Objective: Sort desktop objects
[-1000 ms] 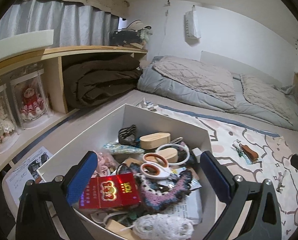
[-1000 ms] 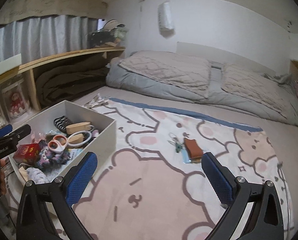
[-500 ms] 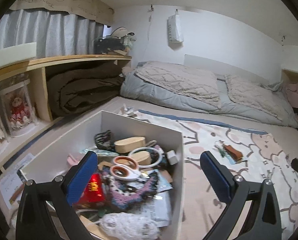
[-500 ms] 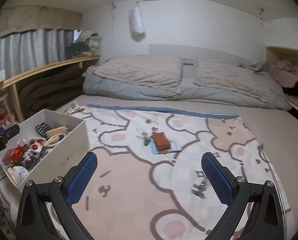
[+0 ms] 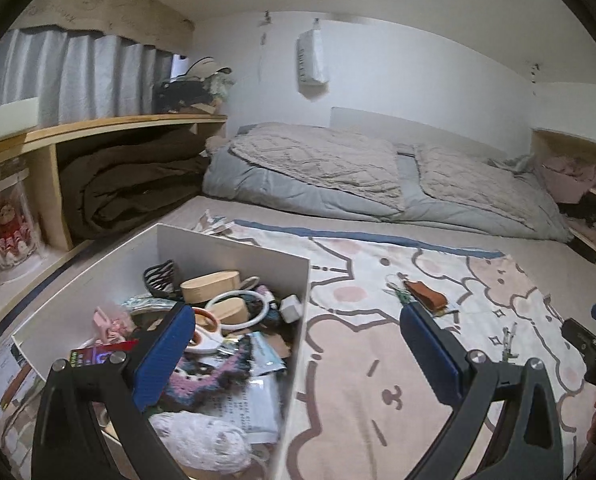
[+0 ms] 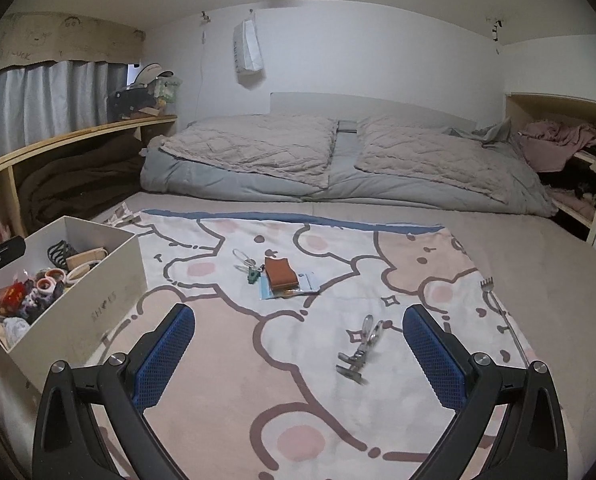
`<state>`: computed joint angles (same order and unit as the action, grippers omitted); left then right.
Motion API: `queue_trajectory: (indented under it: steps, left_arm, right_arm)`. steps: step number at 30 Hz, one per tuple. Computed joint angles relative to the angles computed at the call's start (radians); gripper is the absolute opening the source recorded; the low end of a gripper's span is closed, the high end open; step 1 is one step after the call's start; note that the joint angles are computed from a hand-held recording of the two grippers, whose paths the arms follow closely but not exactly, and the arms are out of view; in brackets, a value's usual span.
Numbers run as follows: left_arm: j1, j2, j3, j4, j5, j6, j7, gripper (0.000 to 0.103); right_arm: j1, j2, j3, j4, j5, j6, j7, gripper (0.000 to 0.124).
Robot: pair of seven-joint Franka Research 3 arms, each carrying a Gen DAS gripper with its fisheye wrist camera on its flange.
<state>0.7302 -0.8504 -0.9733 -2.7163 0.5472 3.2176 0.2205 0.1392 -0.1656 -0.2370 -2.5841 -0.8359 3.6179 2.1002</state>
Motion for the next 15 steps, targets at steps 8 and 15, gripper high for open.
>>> queue_trajectory:
  steps: [8, 15]
  left_arm:
    - [0.038, -0.016, -0.095, 0.043, -0.003, 0.019, -0.01, 0.103]
    - [0.084, 0.016, -0.165, 0.071, -0.033, 0.091, 0.011, 0.103]
  right_arm:
    - [0.014, 0.001, -0.02, 0.004, -0.05, -0.033, 0.016, 0.103]
    - [-0.017, 0.048, -0.035, 0.064, -0.231, -0.024, 0.208, 0.103]
